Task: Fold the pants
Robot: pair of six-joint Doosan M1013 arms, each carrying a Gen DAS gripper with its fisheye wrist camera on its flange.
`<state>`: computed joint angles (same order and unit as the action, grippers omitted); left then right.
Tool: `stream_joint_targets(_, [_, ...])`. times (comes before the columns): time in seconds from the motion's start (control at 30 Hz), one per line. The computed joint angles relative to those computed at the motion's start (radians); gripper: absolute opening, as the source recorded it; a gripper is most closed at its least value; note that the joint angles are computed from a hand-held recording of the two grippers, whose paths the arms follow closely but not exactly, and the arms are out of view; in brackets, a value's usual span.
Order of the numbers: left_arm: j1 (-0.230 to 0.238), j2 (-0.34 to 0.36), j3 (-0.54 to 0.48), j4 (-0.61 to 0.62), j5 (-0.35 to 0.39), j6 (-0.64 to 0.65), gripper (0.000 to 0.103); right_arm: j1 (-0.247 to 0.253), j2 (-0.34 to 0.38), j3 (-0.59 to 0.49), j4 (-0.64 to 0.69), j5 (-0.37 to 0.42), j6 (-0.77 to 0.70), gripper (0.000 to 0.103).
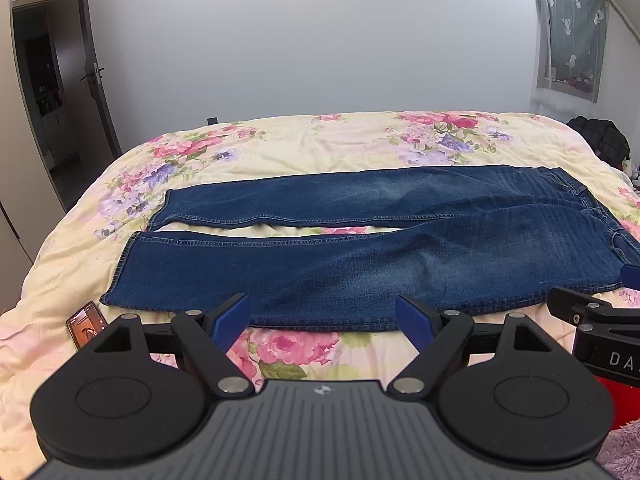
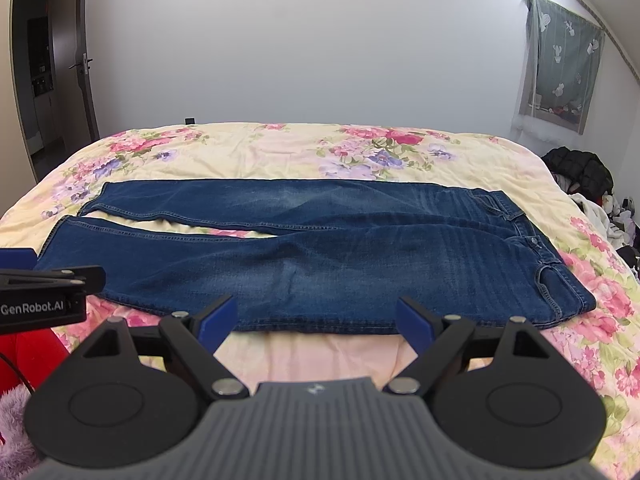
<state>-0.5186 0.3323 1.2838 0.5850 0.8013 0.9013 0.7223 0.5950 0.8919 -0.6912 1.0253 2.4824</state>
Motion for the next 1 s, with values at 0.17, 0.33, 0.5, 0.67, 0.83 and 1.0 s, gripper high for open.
stream_joint_targets(0.17, [0.000, -0.001, 0.004, -0.003, -0.001, 0.001, 0.096, 0.000, -0.003, 0.009, 0.003, -0.005, 0.005, 0.082])
stream_joint_targets(0.33, [-0.002, -0.002, 0.006, -0.003, 0.000, -0.001, 0.096, 0.001, -0.004, 0.011, 0.004, -0.004, 0.006, 0.082])
stream_joint_targets(0.5, [-0.001, -0.001, 0.003, -0.005, 0.002, 0.002, 0.096, -0.002, -0.002, 0.006, 0.012, -0.002, -0.001, 0.082])
stream_joint_targets(0.67, [-0.001, -0.001, 0.003, -0.005, 0.001, 0.002, 0.096, -0.001, -0.003, 0.007, 0.010, -0.002, 0.001, 0.082])
stream_joint_targets(0.83, [-0.001, -0.001, 0.003, -0.004, 0.002, 0.002, 0.096, -0.001, -0.004, 0.010, 0.010, -0.004, 0.005, 0.082])
stream_joint_targets(1.0, [-0.001, -0.001, 0.002, -0.005, 0.003, 0.001, 0.096, -0.001, -0.004, 0.012, 0.008, -0.005, 0.008, 0.082])
